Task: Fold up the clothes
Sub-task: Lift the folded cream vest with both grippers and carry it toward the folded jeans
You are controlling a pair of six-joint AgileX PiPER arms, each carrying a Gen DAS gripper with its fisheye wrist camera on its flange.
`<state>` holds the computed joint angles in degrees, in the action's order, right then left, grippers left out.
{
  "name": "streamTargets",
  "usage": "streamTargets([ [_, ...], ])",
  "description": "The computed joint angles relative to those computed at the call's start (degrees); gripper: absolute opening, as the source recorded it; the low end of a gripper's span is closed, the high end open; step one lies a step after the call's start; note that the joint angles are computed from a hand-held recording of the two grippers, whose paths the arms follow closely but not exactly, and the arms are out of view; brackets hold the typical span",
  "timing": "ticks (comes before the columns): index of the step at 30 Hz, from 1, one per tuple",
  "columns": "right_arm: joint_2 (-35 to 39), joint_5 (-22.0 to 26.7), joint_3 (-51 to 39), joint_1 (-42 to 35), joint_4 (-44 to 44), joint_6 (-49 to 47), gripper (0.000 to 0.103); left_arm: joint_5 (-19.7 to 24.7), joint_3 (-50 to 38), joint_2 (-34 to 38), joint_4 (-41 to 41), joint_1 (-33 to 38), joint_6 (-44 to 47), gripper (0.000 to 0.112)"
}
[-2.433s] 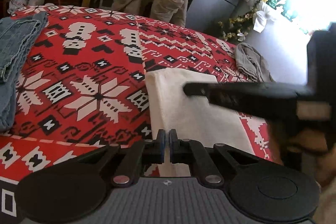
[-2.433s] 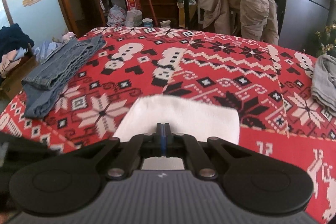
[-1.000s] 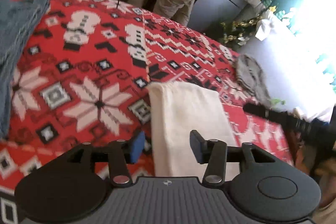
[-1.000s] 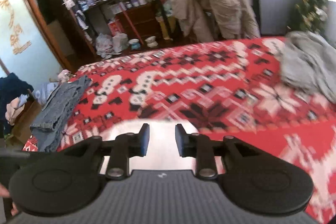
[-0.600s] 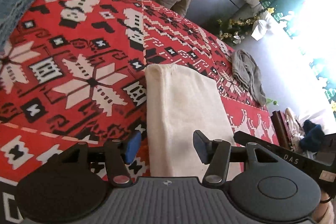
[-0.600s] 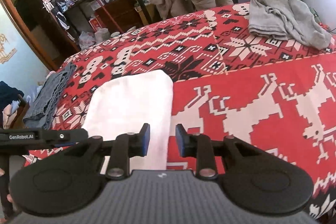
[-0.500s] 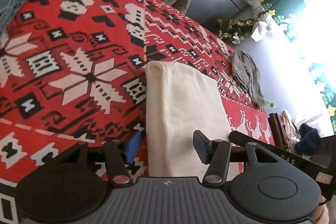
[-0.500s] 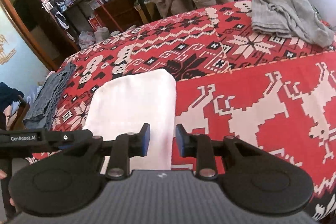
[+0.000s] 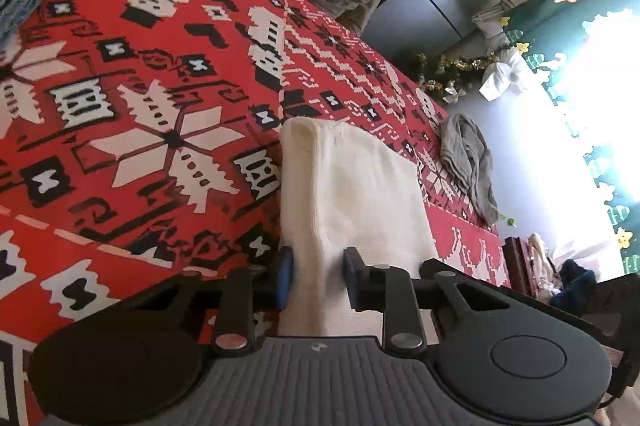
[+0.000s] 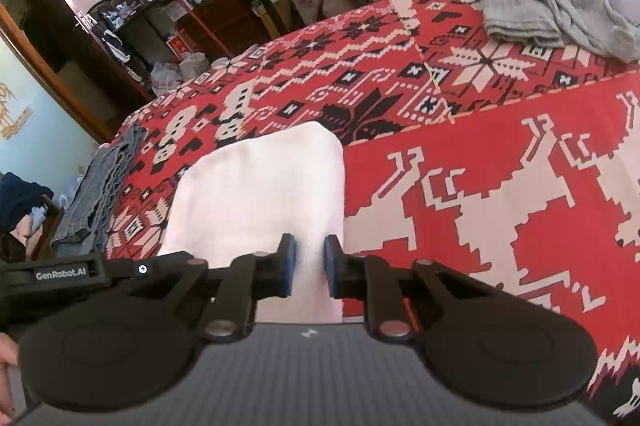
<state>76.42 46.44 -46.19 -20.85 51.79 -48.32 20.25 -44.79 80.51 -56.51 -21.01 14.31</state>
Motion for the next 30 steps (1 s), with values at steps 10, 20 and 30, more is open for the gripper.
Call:
streamTargets([
  [10,-3.2,-0.1,-6.1,7.4,-5.4,9.7,0.015,2.4,-2.5,-7.6,15.0,4.6,-14.7,0.024],
  [20,10.3,-8.3,-29.0,33.4,-16.5,35.7,0.015,21.0,-18.4,-4.3,13.2,33.0,1.9,0.024],
  [30,37.3,-3.0,-68.6,51.4,-39.6,69.1,0.015,33.2,-39.1,12.4,13.6,49.7,8.7,0.024],
])
